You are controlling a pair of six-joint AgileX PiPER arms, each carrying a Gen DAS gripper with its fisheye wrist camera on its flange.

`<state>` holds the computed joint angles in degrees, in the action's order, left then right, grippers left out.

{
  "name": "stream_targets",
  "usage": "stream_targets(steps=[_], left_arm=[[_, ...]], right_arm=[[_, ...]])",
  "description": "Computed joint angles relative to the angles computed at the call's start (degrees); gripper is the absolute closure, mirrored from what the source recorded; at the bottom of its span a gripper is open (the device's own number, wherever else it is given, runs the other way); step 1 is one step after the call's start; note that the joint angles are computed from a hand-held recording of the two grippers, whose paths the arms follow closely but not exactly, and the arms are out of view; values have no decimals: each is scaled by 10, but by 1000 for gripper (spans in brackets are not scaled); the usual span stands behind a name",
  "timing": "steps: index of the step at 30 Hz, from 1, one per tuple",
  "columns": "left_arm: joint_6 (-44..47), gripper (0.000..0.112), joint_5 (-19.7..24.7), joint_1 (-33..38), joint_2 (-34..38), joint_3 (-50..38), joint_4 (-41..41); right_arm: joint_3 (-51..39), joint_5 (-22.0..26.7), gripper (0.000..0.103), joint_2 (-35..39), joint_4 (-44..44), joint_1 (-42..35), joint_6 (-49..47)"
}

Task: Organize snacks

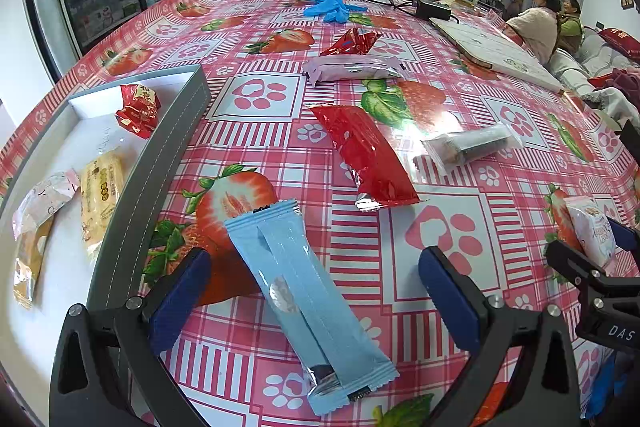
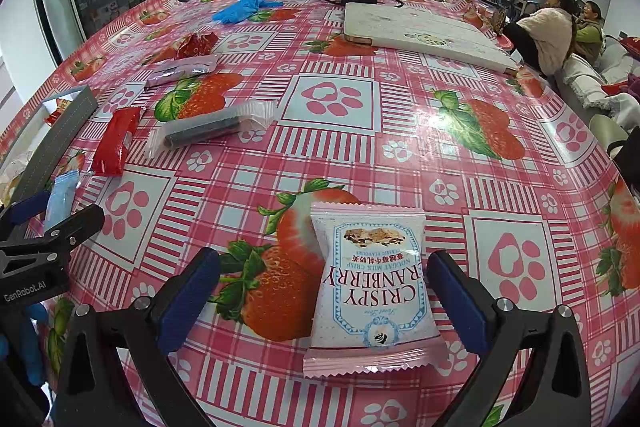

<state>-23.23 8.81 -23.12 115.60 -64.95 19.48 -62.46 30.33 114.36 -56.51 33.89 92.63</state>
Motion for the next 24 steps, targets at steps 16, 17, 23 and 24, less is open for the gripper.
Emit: stream_targets(steps=[16,17,23,24], left_arm=[[-5,9,-1,0,-1,2,5],[-5,9,-2,0,-1,2,5],[-9,9,-2,0,-1,3,9],[-9,9,-2,0,-1,3,9]], right_arm=[[1,0,0,0,-3,1,4],[2,0,0,0,-3,1,4],[2,0,0,0,-4,1,5],[2,0,0,0,-4,1,5]])
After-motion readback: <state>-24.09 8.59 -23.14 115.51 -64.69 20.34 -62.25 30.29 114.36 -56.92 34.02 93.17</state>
